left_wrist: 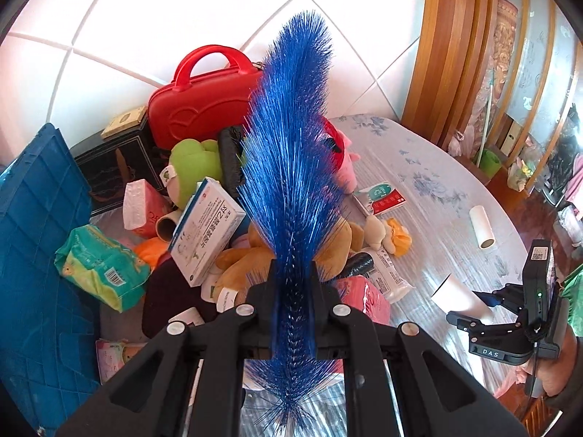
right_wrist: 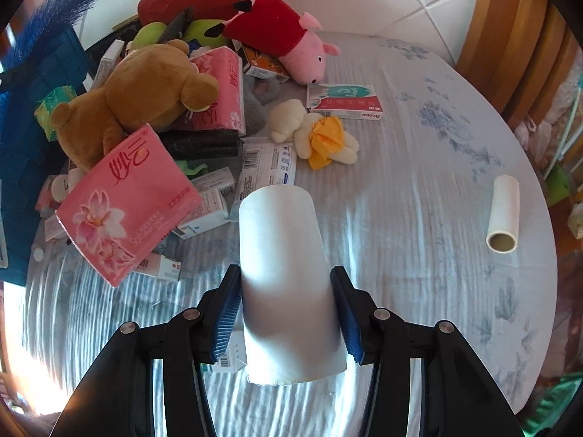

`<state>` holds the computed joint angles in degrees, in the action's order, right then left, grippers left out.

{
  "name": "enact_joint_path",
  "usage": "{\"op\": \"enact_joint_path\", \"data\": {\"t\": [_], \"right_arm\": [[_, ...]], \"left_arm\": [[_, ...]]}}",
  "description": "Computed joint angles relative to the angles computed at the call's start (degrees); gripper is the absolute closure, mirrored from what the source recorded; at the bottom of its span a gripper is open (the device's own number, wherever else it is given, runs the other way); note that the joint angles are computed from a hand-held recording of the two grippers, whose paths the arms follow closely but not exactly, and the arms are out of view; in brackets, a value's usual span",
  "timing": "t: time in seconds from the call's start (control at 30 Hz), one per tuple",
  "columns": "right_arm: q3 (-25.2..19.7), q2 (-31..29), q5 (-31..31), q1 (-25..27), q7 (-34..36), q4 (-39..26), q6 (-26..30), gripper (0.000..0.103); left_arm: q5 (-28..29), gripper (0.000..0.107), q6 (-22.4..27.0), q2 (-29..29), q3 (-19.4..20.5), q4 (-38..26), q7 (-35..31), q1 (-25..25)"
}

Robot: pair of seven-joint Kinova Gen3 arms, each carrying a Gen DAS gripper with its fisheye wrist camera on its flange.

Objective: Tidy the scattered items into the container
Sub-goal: 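Grasp the blue feather duster with the left tool while the right tool grasps the white paper roll, then carry the blue duster and white paper roll over the blue crate with both tools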

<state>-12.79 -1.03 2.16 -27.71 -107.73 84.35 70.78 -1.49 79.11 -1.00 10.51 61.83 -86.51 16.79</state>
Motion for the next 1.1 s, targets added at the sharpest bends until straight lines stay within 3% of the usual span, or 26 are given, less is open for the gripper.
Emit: {"op": "enact_joint_path", "data": {"t": [0.67,1.1], "right_arm": [[-6.0,-3.1,7.8,-4.8,-9.7,-13.2,8.4,0.055],[-8.9,2.0,17.1,-15.2,-15.4,-28.3,14.3,0.054]], "left_arm": [[6.8,0.096,1.6,-7.3,-3.2,0.5,-4.4,-5.5],[12.1,0.096,5.2,-9.8,-8.0,-3.5,-8.8,-9.6]]}}
